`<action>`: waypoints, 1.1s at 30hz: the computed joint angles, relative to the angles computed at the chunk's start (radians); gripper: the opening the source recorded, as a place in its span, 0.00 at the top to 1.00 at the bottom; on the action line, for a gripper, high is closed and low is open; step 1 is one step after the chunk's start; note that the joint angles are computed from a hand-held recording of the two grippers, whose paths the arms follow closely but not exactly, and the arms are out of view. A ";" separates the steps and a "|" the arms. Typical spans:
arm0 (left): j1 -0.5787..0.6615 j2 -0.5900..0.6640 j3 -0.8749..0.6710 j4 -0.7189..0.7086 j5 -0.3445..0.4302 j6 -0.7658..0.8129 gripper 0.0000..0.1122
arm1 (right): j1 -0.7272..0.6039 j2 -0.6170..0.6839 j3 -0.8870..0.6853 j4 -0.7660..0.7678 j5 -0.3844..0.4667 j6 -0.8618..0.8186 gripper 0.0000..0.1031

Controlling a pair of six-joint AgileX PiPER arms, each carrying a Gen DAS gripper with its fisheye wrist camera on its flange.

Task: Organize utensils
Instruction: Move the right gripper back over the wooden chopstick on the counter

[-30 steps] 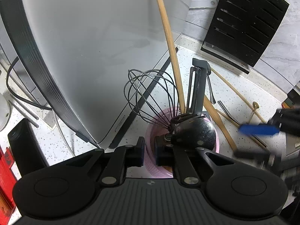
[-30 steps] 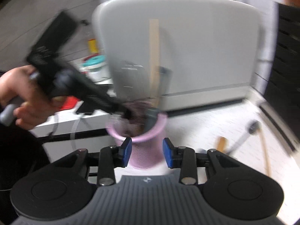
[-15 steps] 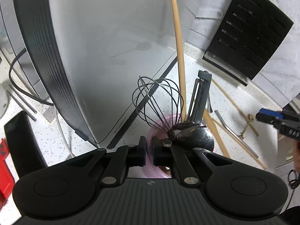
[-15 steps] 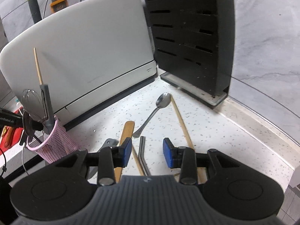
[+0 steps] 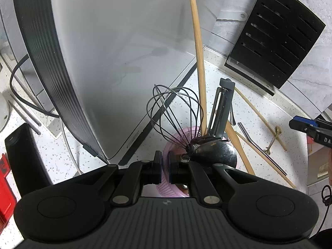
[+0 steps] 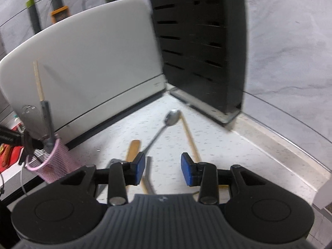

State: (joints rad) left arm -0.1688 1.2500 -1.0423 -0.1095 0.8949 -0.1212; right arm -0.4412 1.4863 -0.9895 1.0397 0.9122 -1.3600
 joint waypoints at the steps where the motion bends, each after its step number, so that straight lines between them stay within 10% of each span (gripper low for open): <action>1: 0.000 0.000 0.000 0.000 0.000 0.000 0.95 | -0.005 0.012 -0.010 -0.011 -0.014 0.016 0.64; 16: -0.020 0.006 -0.005 0.026 -0.005 -0.030 0.95 | 0.136 0.070 0.024 -0.101 -0.295 0.014 0.64; 33: -0.010 0.010 0.001 0.012 -0.006 0.004 0.95 | 0.348 0.251 -0.172 -0.362 -0.398 0.296 0.72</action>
